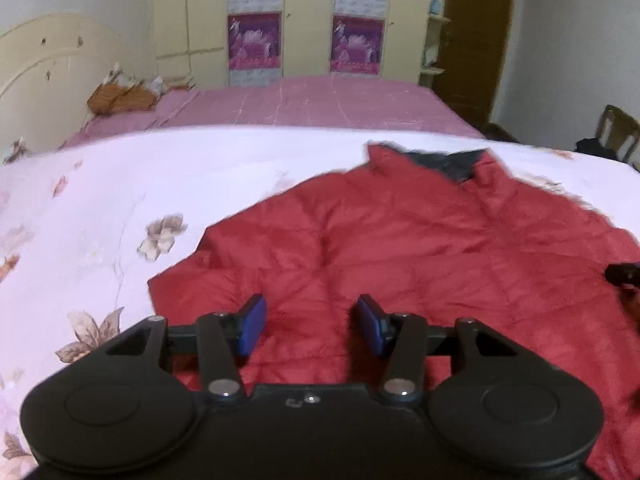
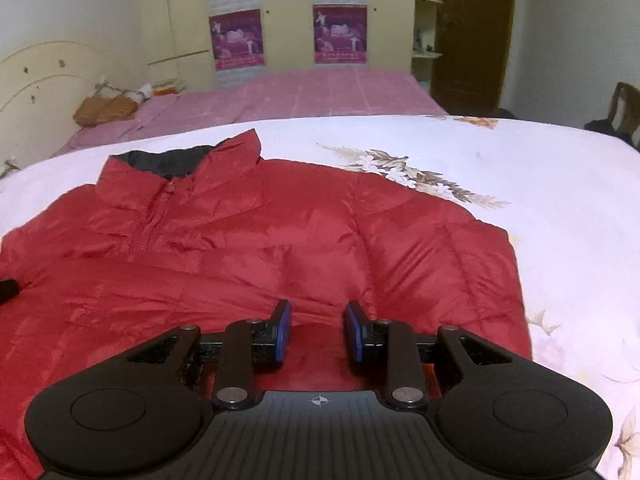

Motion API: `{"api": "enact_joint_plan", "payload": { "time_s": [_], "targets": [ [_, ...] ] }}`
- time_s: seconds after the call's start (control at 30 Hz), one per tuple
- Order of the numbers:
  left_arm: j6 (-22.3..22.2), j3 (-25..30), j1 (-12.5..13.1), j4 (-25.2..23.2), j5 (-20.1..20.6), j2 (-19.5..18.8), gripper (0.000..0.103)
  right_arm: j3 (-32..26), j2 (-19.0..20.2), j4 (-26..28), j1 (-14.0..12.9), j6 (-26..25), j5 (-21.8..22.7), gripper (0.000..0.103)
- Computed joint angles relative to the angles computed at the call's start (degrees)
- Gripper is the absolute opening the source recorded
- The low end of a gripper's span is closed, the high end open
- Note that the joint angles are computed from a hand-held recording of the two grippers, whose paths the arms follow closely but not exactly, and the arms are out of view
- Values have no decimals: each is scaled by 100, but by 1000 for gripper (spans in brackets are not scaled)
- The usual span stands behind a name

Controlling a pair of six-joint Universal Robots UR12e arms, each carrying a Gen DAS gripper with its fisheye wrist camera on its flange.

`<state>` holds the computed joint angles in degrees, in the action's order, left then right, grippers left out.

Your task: Fold large clothes

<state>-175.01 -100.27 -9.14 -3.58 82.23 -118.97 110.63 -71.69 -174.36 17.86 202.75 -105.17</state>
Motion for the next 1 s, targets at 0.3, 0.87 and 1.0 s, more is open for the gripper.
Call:
{"api": "enact_joint_plan", "payload": {
  "time_s": [0.3,0.87,1.0],
  "targets": [
    [607,-765,-340,373,-356,423,73,310,-180,-656,579,-714,148,72],
    [641,-972,-101,262,201,584,73,315,-246,256,427,-1,-411,50],
    [473,-1127,-85,352,244,781,95,501,-366,-499,516,-197,-503,87]
  ]
}}
